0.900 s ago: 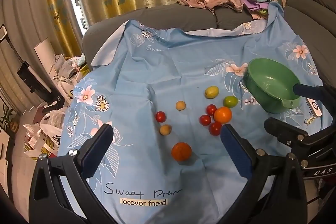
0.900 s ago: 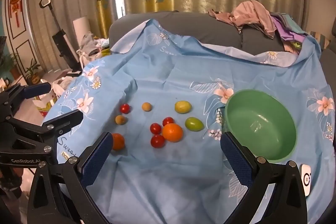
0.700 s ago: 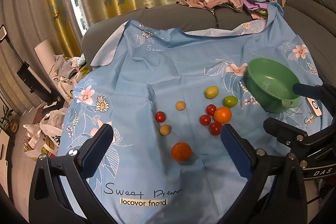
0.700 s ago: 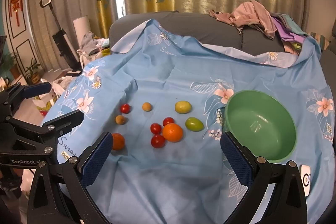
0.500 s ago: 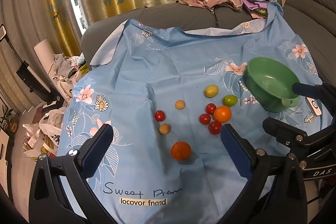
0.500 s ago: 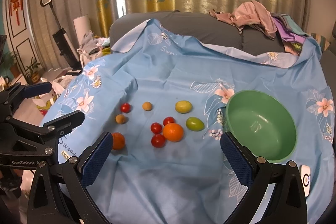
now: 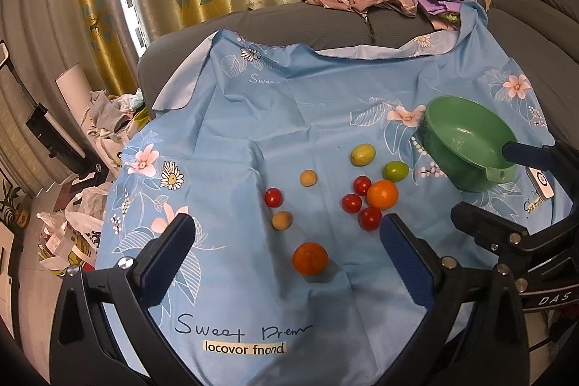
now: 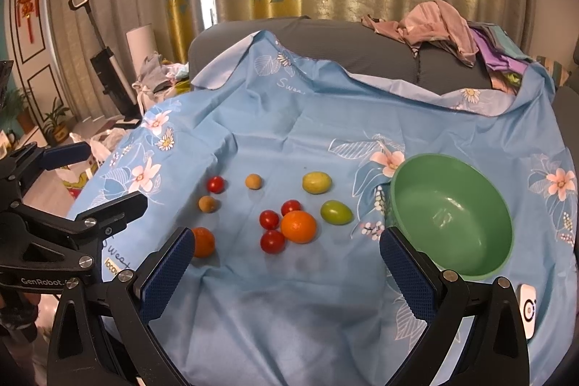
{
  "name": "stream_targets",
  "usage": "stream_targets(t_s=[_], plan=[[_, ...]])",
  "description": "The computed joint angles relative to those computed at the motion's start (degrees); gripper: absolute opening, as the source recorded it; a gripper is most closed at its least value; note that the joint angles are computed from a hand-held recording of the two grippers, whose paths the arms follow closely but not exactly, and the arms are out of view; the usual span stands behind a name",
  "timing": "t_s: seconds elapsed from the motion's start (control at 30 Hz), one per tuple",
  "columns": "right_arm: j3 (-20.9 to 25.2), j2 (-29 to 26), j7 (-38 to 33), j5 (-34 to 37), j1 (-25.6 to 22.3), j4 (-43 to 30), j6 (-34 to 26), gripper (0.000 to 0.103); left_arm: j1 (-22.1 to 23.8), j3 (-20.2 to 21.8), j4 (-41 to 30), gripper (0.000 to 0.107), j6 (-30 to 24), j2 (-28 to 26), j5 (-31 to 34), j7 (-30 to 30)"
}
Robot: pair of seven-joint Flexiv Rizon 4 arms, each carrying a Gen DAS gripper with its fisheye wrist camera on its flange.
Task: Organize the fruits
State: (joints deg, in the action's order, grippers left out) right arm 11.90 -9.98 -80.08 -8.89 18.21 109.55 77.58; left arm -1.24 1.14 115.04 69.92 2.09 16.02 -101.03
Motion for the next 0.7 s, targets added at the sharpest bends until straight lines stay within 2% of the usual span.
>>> stream_targets(t_s=[0.43,0.53,0.57,0.63,0.7], plan=[[0.8,-0.8,-2.1,3.0,-0.8,-1.5,-3.0,0.102,-0.6,0.2,0.1,0.102,-0.3,-1.3,-2.9,2.4],[1.0,-0.9,-4.1,6.5,-1.0,-3.6,-8.3,0.102,-0.7,0.4,1.2,0.102,0.8,-1.9,-7.2,5.8],[2.6,-1.0,-5.4,9.5,-2.3,-6.0,-14.1,0.102,-0.9,0.5,2.1,0.102,1.6,-2.2,-10.6,8.4],[2.7,-1.2,-7.1,13.2,-2.7,-8.2,-19.3,0.102,-1.0,0.5,3.6,0.102,2.7,-2.8,-16.0,12.4],[2.1,-1.3,-7.8,14.1,-2.4,-7.9,-19.9,0.102,-1.0,0.4,5.4,0.102,3.5,-3.3,-21.5,16.6]])
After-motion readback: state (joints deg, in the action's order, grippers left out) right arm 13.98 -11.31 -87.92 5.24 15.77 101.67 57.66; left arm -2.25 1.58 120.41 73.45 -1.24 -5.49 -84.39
